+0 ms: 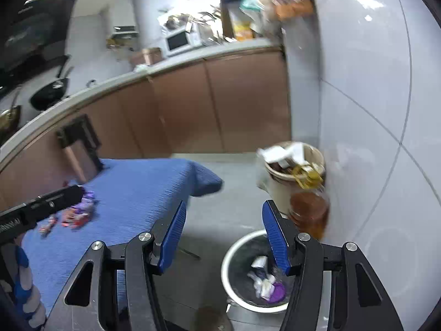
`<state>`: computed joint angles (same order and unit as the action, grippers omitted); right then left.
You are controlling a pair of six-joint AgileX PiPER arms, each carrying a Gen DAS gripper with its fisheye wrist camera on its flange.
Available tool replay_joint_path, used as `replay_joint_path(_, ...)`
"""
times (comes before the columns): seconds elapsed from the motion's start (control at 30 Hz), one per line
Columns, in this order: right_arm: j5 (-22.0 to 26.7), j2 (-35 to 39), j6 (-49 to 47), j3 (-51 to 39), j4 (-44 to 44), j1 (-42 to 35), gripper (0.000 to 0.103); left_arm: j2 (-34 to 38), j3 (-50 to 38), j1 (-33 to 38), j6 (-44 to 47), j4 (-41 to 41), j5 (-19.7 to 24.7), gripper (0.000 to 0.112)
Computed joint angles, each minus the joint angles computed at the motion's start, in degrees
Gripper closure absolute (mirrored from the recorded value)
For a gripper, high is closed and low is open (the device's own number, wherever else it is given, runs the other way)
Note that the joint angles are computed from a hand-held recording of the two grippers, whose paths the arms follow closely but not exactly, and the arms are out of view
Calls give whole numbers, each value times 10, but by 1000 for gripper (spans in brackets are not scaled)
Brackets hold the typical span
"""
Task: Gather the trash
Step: 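Move both tools back over the wrapper pile on the table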
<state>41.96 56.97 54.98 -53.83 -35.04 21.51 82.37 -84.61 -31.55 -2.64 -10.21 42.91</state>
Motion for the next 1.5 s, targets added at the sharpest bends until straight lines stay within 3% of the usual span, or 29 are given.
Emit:
replay_joint_path(0.17,88,4,81,-58,-99,147,46,-69,54,72,48,-45,5,66)
replay_joint_path(0.23,129,16,105,-88,-138,210,44,-93,71,110,75,-73,9,57)
replay_joint_path(0.3,153,27,116,-110,-160,250,43,-116,88,153,118,-115,14,56)
replay_joint_path(0.43,179,58,123,-157,-179,307,41,-150,116,225,185,-168,20,55)
replay_joint_path(0.5,162,74,107,-172,-163,303,41,-155,131,281,243,-220,34,55)
replay_joint_path(0.63,80,119,46,-198,-76,251,41,-134,158,395,341,-310,67,55)
replay_joint_path(0.77,24,183,-24,-232,13,214,41,-65,155,483,391,-347,88,55)
replay_joint_path(1.0,-58,358,-248,-334,264,136,41,72,86,528,377,-334,88,55)
replay_joint_path(1.2,-41,525,-412,-474,446,90,41,184,-21,489,312,-289,75,55)
replay_joint_path(1.37,3,663,-454,-623,517,74,42,270,-121,456,263,-256,80,55)
replay_joint_path(1.5,35,750,-459,-728,543,69,52,324,-184,441,227,-234,86,56)
